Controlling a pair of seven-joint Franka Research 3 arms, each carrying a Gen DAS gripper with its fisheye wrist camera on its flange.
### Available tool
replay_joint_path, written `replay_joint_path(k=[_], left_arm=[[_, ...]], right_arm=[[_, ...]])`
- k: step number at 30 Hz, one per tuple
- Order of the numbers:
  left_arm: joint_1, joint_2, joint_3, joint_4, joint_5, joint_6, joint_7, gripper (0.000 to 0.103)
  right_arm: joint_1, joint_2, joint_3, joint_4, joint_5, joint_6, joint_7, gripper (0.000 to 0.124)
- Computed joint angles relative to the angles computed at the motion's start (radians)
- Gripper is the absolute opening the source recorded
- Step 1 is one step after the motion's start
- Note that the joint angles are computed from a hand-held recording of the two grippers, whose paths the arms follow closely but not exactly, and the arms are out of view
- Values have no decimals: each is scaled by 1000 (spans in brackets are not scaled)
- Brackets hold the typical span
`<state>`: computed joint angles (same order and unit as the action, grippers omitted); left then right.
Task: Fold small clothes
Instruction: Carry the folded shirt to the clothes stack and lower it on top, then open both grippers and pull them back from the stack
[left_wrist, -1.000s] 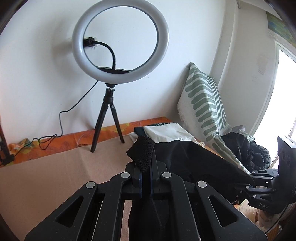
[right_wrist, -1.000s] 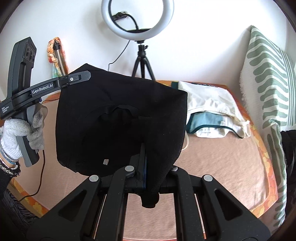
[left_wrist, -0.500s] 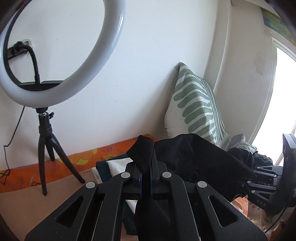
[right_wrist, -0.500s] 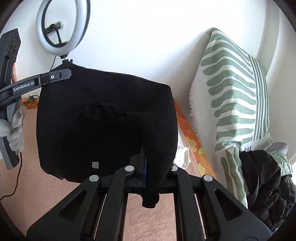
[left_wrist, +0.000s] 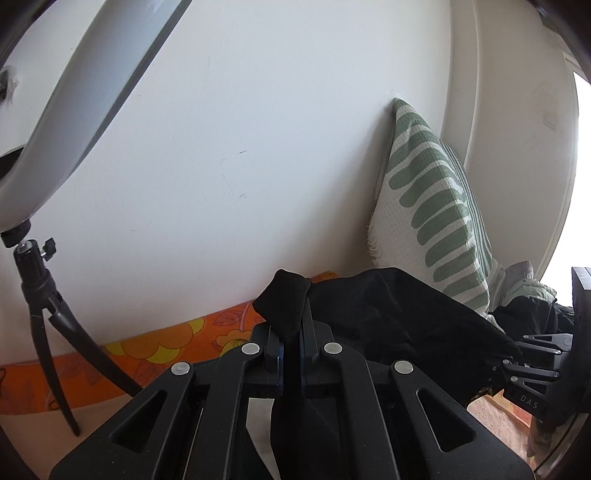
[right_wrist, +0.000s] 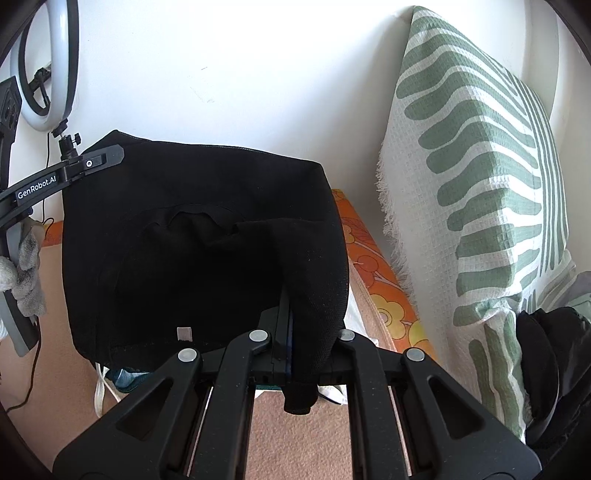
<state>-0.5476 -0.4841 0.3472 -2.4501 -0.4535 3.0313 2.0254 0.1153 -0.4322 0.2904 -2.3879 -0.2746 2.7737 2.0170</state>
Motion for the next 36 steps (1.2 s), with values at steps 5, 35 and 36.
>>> replay_joint_path(k=[5,35,36], left_arm=[[111,79,-90,16,70,13,-62,9],[281,-311,-179,-115,246,-277,-173,81],[282,-338,-179,-117,251,-297,-176,81]], right_arm=[[64,75,-75,19,97,12,-80,8],[-3,-231,80,48,-54,-237,174,94],[-2,-246,88,54,-53,-252,175,95]])
